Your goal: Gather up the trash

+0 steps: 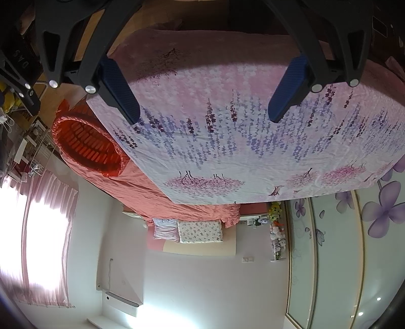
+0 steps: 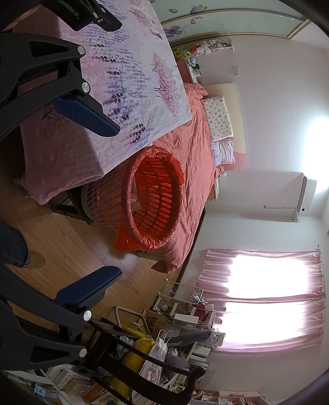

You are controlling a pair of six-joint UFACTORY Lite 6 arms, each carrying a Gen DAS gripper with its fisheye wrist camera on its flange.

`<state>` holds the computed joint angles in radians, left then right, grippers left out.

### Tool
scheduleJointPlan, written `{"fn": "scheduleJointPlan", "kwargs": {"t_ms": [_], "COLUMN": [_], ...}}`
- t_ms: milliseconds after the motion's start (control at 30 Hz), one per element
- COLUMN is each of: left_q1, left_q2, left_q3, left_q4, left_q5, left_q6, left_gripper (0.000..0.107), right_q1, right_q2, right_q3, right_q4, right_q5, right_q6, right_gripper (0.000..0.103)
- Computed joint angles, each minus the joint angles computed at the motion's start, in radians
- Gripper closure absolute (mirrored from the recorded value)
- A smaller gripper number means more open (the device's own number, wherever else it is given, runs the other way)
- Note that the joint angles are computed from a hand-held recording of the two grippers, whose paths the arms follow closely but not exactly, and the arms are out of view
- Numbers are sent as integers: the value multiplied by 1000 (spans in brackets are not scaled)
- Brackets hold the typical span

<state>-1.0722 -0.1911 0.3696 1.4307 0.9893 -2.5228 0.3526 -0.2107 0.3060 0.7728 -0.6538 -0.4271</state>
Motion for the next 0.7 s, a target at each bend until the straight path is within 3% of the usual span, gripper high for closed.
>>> {"fn": "scheduleJointPlan", "kwargs": {"t_ms": [700], "left_q1": [-38], "left_q2": [11], "left_q3": [25], "left_q4": [-17], "left_q5": [23], "left_q6": [16], "left_gripper": [8], "right_q1": [1], "right_q2": [1], "right_q3": [-6], "right_q4": [-4], "right_q5": [-8], "right_q6": [13], "right_gripper": [2]}}
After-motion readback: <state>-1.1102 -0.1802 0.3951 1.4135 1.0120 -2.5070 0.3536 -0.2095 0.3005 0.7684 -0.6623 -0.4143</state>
